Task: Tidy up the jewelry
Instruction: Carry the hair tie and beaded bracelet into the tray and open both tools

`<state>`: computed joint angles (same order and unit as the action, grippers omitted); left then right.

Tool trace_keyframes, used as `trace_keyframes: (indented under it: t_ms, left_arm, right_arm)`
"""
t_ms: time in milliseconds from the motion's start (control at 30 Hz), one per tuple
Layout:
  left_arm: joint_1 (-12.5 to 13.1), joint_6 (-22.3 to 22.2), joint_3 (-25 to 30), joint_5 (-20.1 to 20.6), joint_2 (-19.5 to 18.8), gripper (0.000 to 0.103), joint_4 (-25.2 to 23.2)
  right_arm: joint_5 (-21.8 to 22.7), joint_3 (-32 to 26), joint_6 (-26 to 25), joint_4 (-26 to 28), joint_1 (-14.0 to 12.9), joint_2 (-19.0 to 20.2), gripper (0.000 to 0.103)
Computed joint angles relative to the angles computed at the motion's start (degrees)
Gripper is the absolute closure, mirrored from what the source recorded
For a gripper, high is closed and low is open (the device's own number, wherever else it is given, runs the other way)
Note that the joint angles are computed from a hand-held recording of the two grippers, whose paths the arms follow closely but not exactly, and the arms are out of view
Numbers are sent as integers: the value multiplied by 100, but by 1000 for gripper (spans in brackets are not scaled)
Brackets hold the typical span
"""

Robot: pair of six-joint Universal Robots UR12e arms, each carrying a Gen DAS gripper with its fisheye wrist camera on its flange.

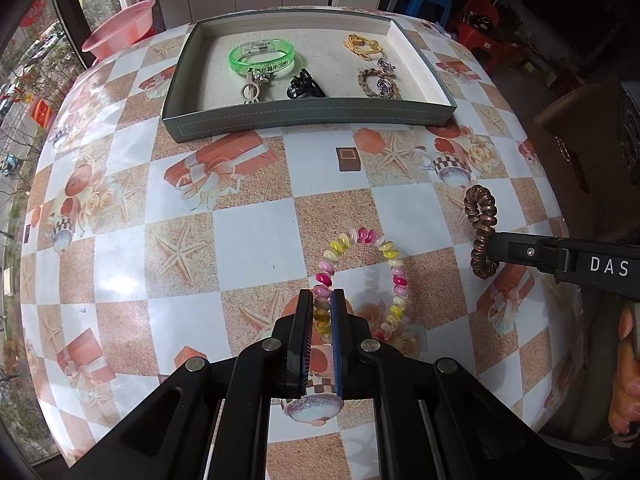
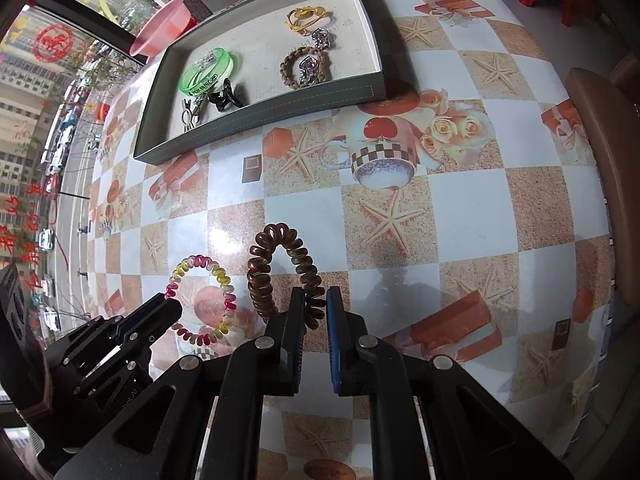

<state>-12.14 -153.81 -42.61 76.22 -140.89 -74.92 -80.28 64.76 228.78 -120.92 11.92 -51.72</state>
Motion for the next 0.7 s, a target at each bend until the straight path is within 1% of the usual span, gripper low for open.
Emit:
trace_keyframes:
  t_ms: [233, 433, 567, 633, 700]
  left_arm:
    - [45, -9, 115, -79, -6, 82, -16]
    - [62, -77, 497, -143, -167, 82, -23]
    - [62, -200, 1075, -211, -450, 82, -60]
    - [51, -239, 1469, -213, -654, 82, -122]
    - [34, -294, 1980, -182, -926, 82, -213]
  right_arm:
    - [-8, 75, 130, -51, -7, -68, 92]
    - [-46, 25, 157, -125, -48, -81, 92]
    - [-156, -190, -5, -93, -107, -10, 92]
    - [-202, -343, -118, -59, -145, 57, 92]
    - [-223, -519, -224, -29, -193, 145, 92]
